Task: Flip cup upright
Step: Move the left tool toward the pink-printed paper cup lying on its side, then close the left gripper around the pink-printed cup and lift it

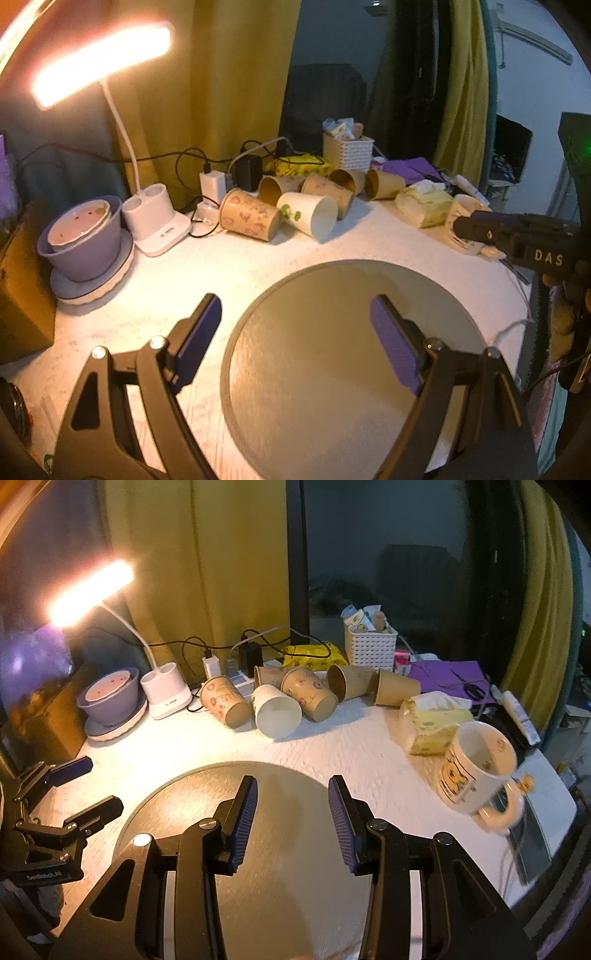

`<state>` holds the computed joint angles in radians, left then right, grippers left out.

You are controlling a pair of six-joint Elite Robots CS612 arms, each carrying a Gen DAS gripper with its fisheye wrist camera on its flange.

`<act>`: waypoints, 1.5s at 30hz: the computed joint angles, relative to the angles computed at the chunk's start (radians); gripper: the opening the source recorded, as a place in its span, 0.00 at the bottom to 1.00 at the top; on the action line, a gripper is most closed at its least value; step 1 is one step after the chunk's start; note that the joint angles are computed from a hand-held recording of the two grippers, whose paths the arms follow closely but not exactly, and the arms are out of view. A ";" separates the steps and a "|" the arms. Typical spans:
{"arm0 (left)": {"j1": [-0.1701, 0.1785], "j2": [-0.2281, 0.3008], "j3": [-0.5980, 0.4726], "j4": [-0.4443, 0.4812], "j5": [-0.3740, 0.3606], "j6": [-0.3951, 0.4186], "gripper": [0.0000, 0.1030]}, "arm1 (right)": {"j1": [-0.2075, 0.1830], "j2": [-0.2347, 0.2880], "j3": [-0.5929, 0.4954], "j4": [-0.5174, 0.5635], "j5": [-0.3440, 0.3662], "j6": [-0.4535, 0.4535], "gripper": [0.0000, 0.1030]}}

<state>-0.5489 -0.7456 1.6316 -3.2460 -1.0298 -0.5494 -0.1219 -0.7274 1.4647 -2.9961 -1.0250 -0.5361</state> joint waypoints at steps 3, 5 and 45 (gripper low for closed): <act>0.014 0.015 -0.035 0.033 -0.013 -0.007 0.81 | 0.010 0.027 -0.053 0.045 -0.005 -0.007 0.41; 0.029 0.028 -0.063 0.056 -0.038 -0.021 0.81 | 0.018 0.045 -0.089 0.075 -0.007 -0.013 0.41; 0.203 0.290 -0.545 0.371 -0.262 -0.510 0.81 | 0.076 0.357 -0.691 0.468 0.090 -0.035 0.41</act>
